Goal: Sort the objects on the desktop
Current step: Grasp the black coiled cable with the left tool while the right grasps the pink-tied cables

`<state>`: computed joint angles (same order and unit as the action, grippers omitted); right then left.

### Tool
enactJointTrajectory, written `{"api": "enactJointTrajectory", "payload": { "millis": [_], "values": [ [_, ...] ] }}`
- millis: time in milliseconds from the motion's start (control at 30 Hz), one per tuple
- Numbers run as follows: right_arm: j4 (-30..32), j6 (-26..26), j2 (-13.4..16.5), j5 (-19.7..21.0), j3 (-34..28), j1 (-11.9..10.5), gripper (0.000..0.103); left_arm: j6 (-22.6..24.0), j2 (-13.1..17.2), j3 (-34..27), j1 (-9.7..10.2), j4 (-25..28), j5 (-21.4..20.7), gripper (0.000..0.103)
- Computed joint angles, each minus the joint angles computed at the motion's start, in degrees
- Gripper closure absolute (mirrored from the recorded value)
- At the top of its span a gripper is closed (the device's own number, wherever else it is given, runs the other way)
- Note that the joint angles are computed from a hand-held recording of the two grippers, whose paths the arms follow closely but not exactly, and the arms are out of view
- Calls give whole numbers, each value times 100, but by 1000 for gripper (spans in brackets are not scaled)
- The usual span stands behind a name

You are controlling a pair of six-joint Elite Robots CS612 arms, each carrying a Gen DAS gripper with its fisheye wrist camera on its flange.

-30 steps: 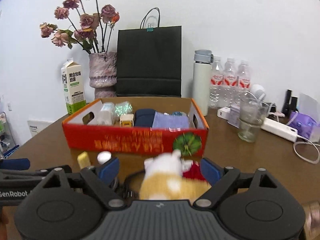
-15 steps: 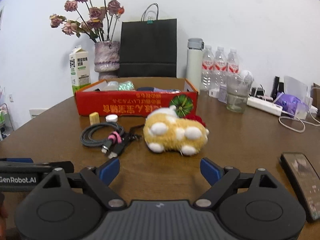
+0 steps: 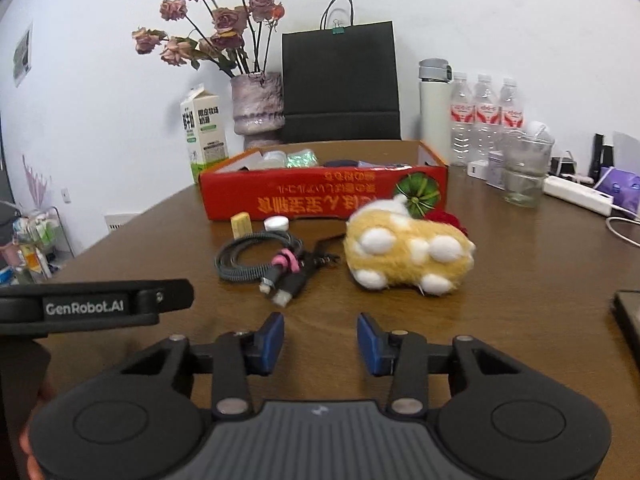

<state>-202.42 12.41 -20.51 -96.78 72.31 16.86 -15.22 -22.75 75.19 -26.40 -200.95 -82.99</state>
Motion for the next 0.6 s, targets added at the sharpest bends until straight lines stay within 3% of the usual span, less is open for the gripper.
{"api": "enactJointTrajectory", "payload": {
  "millis": [200, 367, 533, 600],
  "values": [
    [422, 711, 242, 628, -660, -189, 70, -82, 288, -866, 133, 778, -419, 15],
    [914, 848, 474, 682, -1194, -198, 75, -33, 555, -1536, 132, 1453, -500, 20],
    [1303, 765, 578, 669, -1460, -168, 85, 102, 725, -1866, 106, 1764, -455, 49],
    [1346, 727, 594, 637, -1504, -165, 87, 311, 731, -1857, 76, 1746, -301, 70]
  ]
}}
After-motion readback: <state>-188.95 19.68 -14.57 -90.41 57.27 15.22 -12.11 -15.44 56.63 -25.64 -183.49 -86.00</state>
